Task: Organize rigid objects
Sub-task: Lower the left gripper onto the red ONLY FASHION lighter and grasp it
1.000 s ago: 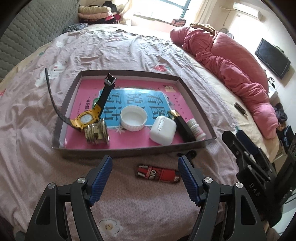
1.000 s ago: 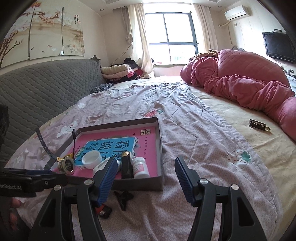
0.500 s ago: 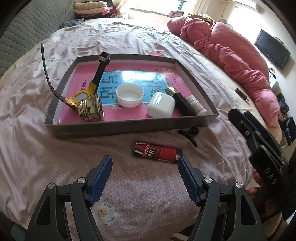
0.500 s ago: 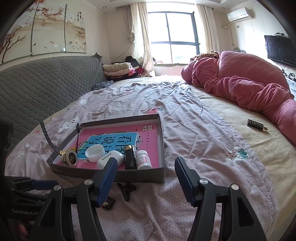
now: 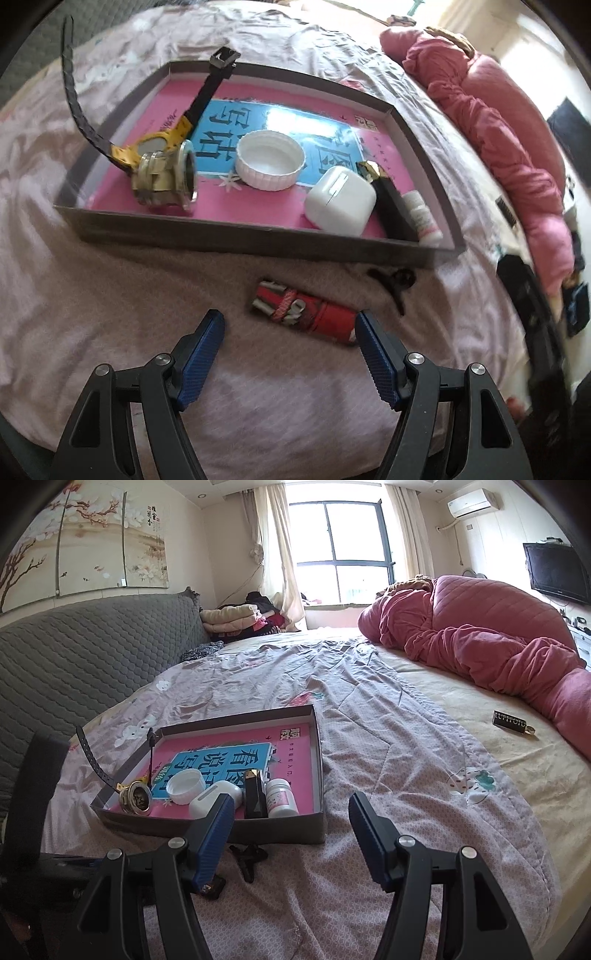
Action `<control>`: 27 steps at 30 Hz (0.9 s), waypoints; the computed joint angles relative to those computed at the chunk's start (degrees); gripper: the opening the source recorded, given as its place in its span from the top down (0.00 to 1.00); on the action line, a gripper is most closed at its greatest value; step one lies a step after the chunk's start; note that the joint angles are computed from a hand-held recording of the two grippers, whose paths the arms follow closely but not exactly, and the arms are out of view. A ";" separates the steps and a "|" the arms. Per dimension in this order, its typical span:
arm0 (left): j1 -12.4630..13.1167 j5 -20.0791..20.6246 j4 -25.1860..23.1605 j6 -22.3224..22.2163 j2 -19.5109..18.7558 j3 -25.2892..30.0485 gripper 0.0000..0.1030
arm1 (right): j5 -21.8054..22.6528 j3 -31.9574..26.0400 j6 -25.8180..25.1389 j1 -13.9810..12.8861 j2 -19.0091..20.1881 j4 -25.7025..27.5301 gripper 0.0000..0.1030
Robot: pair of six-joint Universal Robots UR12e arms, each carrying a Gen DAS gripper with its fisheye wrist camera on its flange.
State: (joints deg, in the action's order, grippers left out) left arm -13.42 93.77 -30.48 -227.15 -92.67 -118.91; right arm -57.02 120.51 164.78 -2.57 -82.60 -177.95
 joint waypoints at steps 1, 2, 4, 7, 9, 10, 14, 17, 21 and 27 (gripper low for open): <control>0.16 -0.27 -0.93 -1.29 -0.33 0.46 0.28 | 0.08 -0.09 0.06 0.01 0.06 0.20 0.38; 0.32 -0.50 -1.62 -2.64 -0.63 0.84 0.28 | 0.16 -0.16 0.07 0.01 0.10 0.47 0.38; 0.53 -0.60 -3.48 -4.14 -1.24 1.73 0.28 | 0.26 -0.29 0.13 -0.03 0.19 0.91 0.38; 0.99 -0.89 -6.98 -7.20 -2.29 3.20 0.28 | 0.29 -0.38 0.16 -0.02 0.26 1.12 0.38; 0.91 -0.66 -9.65 -7.83 -3.06 4.53 0.28 | 0.18 -0.38 0.16 0.01 0.26 1.17 0.38; 0.76 -0.45 -11.12 -7.67 -3.57 5.46 0.27 | 0.12 -0.41 0.18 0.04 0.29 1.22 0.38; 0.76 -0.82 -12.94 -5.28 -4.22 6.46 0.26 | -0.04 -0.56 0.33 0.14 0.40 1.54 0.38; 1.06 -2.11 -12.62 -2.66 -3.97 6.17 0.26 | -0.03 -0.55 0.63 0.13 0.42 1.53 0.38; 1.66 -4.30 -13.54 0.49 -2.94 5.30 0.26 | 0.17 -0.62 0.67 0.05 0.50 1.68 0.38; 1.35 -4.31 -7.85 2.54 -1.90 2.59 0.28 | 0.26 -0.61 0.59 0.06 0.56 1.50 0.38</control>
State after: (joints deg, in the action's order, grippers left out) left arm -12.07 89.47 -38.33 -224.61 -94.56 -116.33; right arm -56.76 119.91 165.37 -2.51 -82.05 -176.45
